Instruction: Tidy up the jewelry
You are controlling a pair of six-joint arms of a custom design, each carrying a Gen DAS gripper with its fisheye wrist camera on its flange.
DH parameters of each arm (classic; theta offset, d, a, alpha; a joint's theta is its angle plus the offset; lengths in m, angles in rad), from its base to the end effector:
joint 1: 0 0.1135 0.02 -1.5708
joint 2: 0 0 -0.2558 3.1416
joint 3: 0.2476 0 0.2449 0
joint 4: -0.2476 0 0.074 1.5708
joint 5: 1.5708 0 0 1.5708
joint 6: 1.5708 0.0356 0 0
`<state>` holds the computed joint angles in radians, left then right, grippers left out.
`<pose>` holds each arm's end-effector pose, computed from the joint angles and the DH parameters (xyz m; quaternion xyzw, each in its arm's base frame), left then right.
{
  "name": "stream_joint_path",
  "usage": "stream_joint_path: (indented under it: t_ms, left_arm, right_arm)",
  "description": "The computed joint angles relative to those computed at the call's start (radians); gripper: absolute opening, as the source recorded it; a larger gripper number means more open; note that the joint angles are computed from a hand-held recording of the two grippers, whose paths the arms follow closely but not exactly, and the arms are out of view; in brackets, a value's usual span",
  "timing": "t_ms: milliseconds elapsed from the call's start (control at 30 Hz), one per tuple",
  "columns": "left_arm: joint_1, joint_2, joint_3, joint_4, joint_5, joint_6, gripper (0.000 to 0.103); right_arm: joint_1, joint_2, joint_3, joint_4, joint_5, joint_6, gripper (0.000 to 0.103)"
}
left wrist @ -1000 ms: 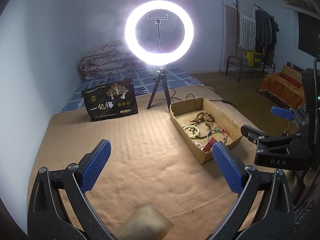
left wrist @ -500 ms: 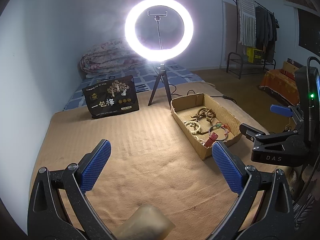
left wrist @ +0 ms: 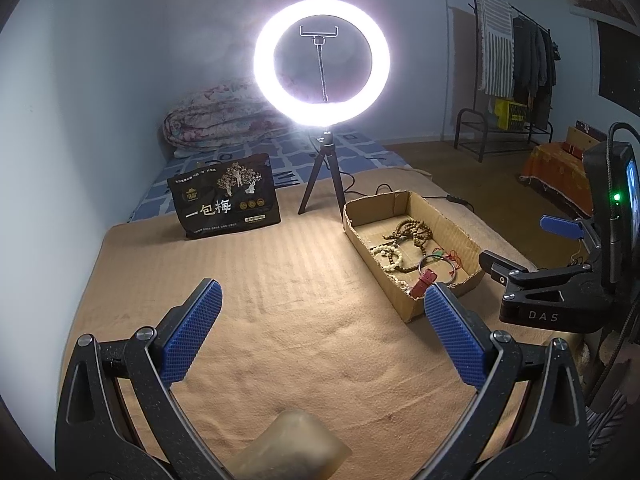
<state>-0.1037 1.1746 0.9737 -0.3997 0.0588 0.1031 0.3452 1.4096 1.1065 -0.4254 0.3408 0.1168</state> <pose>0.2547 -0.0286 0.2990 0.1049 0.8781 -0.0261 0.4661 0.2898 0.0916 0.2808 -0.0336 0.9014 -0.0584 0.4276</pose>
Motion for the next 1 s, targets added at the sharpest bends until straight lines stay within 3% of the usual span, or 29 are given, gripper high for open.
stream_joint_path:
  t_ms: [1000]
  left_arm:
    - [0.020, 0.005, 0.011, -0.005, 0.001, 0.010, 0.103]
  right_arm:
    - [0.001, 0.003, -0.001, -0.015, 0.007, 0.006, 0.103]
